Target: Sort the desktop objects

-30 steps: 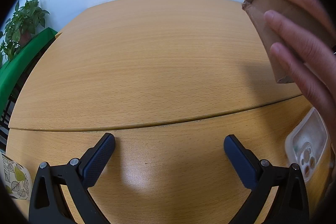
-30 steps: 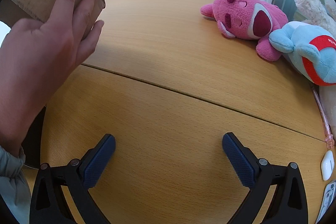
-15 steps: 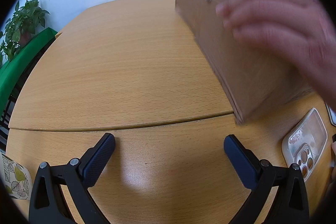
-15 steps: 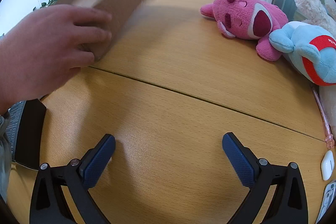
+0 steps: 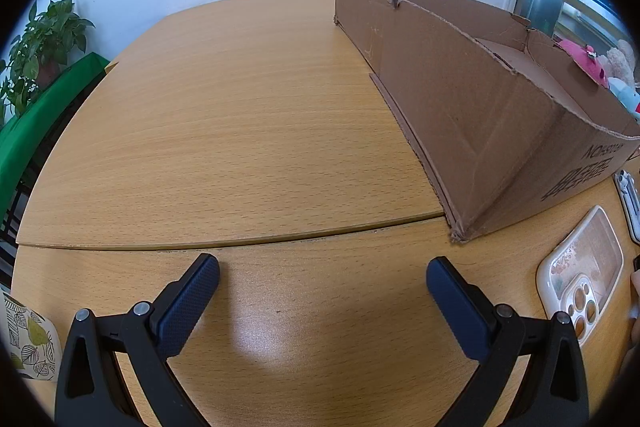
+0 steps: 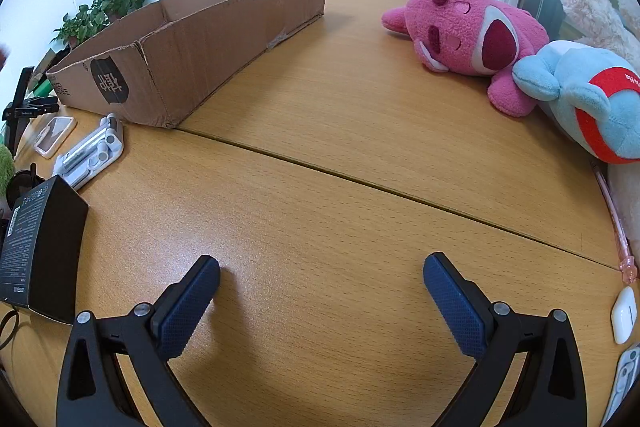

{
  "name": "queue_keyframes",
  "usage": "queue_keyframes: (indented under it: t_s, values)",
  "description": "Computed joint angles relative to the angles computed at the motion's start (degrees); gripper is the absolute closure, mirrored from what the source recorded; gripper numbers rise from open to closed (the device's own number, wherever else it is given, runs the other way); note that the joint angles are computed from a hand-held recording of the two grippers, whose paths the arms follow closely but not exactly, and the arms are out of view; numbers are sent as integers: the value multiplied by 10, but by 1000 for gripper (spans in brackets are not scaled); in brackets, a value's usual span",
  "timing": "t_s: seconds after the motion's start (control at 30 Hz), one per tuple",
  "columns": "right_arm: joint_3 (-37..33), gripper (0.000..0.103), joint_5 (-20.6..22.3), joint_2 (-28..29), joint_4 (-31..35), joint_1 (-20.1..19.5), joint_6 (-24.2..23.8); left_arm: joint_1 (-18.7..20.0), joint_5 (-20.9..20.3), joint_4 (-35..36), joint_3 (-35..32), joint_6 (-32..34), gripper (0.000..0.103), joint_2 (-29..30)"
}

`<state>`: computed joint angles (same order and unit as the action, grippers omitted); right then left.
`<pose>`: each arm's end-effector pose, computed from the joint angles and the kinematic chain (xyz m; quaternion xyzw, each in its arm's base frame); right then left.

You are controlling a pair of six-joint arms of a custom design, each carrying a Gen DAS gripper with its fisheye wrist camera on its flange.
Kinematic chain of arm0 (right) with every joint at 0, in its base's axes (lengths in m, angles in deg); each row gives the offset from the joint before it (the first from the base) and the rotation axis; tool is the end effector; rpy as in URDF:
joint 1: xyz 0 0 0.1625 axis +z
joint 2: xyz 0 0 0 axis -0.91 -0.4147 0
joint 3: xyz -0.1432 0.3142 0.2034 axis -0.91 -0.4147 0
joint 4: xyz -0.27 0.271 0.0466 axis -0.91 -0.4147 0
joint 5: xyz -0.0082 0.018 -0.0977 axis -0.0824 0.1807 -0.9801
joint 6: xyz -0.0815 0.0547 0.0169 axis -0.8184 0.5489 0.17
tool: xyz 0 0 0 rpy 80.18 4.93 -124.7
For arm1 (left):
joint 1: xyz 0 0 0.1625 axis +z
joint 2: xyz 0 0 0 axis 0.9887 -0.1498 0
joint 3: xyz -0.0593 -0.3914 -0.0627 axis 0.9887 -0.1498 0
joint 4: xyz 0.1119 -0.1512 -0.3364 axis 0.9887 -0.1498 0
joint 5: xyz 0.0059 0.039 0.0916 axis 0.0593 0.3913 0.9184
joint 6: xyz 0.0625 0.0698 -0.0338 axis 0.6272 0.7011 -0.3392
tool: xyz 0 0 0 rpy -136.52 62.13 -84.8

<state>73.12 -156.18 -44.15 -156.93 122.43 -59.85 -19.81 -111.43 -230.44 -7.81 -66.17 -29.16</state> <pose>-0.2166 -0.5538 0.4275 0.1764 -0.8896 0.2483 0.3402 -0.2130 -0.8010 0.0731 0.3011 0.8832 -0.2026 0.2971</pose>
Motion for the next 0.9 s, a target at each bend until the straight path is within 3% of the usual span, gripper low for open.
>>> queue_keyframes:
  t_s: [0.3,0.47,0.53,0.73,0.8,0.9]
  values:
    - [-14,0,-5,16,-6,4,8,0,1,0,-1,-1,0,1]
    - [-7,0,-58,42,-90,25,101,0,1,1,-2,-1,0,1]
    - [34,0,-80,32,-144,27,136,-1,1,1,-2,-1,0,1]
    - [52,0,-134,20,-142,33,182,-1,4,2,-3,-4,0,2]
    - [82,1,-142,7,-176,39,183,-7,17,37,-7,-37,0,0]
    - [174,0,-85,-48,-276,56,120,-22,34,50,41,-89,1,-30]
